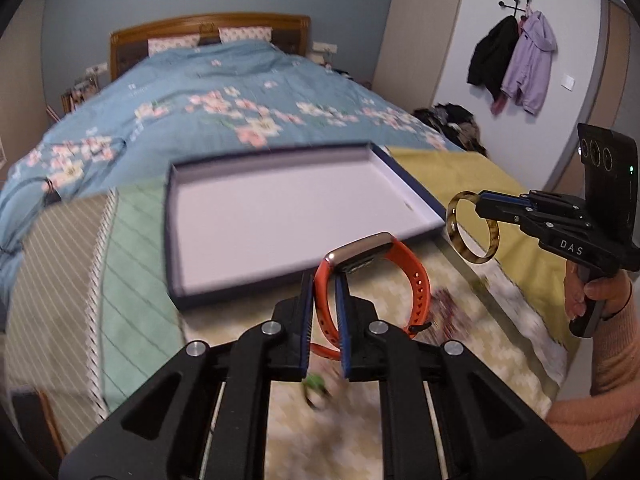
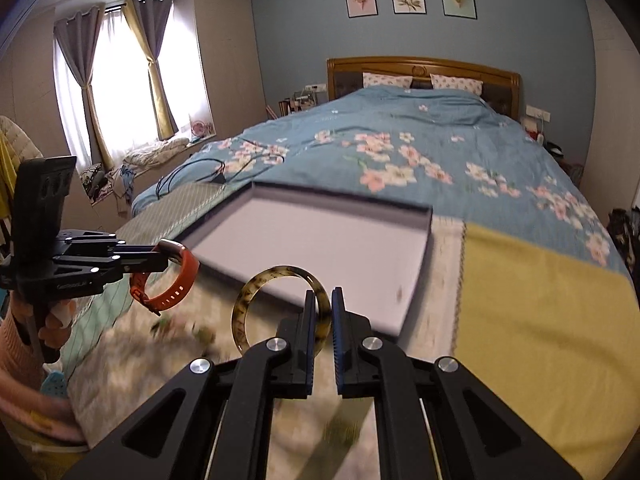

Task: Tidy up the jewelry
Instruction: 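Carry the watch and bangle into the tray and open both tools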

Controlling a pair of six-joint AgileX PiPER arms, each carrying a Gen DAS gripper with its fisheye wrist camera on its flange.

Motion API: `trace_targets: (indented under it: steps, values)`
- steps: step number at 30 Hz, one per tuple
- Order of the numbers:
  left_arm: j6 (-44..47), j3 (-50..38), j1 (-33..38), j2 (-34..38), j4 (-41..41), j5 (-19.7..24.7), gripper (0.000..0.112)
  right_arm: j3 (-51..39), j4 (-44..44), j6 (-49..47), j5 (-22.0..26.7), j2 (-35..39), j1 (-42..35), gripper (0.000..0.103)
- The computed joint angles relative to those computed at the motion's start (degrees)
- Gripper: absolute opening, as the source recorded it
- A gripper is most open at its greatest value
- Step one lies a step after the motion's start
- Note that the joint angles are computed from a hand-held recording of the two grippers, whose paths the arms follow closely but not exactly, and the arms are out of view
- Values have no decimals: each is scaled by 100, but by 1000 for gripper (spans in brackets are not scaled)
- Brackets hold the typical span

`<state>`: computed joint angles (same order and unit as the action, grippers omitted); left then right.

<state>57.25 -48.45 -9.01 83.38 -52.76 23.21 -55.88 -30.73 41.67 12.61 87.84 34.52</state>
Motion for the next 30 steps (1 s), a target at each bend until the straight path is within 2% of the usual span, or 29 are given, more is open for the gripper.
trace_targets:
  steps: [6,15,22,30]
  values:
    - [-1238,-1257,-36,787,1343,-50,11,-1484,1087,-1345,353,1131,-315,6]
    - [-2410,-3328,-6,2345,2403,478,11,-3523,2163,-2232,1126,2662,-703,6]
    - [-3085,-4899,-13,3509,3097,1094,11,-4794,2838,-2518,1857,3589,-913,6]
    - [-3826,-6674,-76,4676,3838,1969,12,-6221,2792,-2413,2989,4395,-916,6]
